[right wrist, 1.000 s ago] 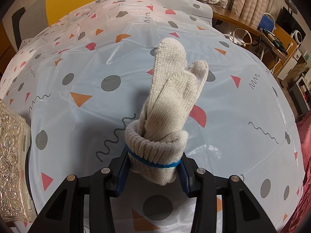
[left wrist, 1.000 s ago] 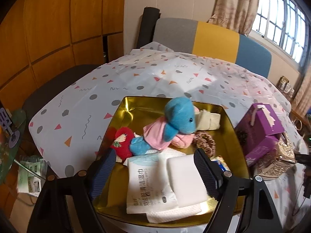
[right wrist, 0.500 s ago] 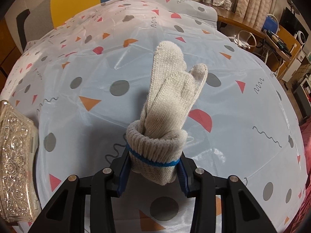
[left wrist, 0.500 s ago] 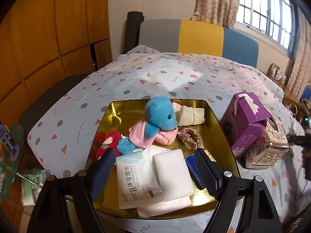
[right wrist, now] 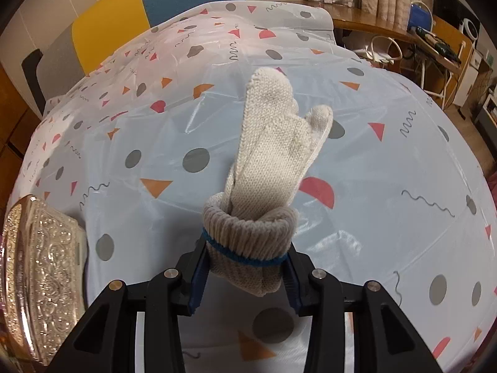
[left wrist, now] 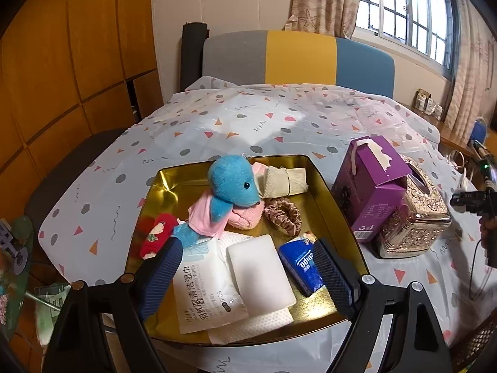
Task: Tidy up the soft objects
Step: 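Carry the white knit glove into the gold tray with the right tool and release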
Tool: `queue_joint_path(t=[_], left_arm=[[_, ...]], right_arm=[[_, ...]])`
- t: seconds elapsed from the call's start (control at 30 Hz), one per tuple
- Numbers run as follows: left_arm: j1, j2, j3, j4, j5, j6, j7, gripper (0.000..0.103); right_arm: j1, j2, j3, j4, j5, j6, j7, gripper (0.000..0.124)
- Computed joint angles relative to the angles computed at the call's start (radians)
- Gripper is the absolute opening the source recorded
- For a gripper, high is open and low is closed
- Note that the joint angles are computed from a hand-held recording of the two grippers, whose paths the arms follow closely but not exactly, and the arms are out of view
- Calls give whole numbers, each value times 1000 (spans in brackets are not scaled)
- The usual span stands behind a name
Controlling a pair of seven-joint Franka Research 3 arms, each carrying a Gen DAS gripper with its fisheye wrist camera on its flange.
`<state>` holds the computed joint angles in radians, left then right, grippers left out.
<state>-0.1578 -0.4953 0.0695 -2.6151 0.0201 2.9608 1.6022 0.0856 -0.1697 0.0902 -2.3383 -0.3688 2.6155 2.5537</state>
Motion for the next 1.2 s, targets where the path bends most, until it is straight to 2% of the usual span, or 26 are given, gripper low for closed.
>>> queue_joint_path(t=[0.17, 0.33, 0.5, 0.8, 0.97, 1.2], left_arm=[[-27, 2, 25, -1, -25, -8, 29, 88], [-30, 1, 37, -4, -48, -10, 44, 88], [-26, -2, 47, -9, -65, -8, 57, 88], [-27, 3, 68, -14, -97, -5, 72, 88], [-24, 6, 76, -17, -114, -8, 79, 88], [-3, 10, 78, -20, -127, -6, 76, 88]], right_arm=[[3, -32, 28, 19, -37, 32, 36, 42], [36, -5, 51, 129, -56, 2, -34, 42], [95, 48, 60, 258, -77, -30, -100, 42], [211, 125, 71, 448, -135, -31, -192, 42], [286, 186, 70, 540, -112, -20, -278, 42], [397, 314, 72, 672, 62, -49, -514, 42]])
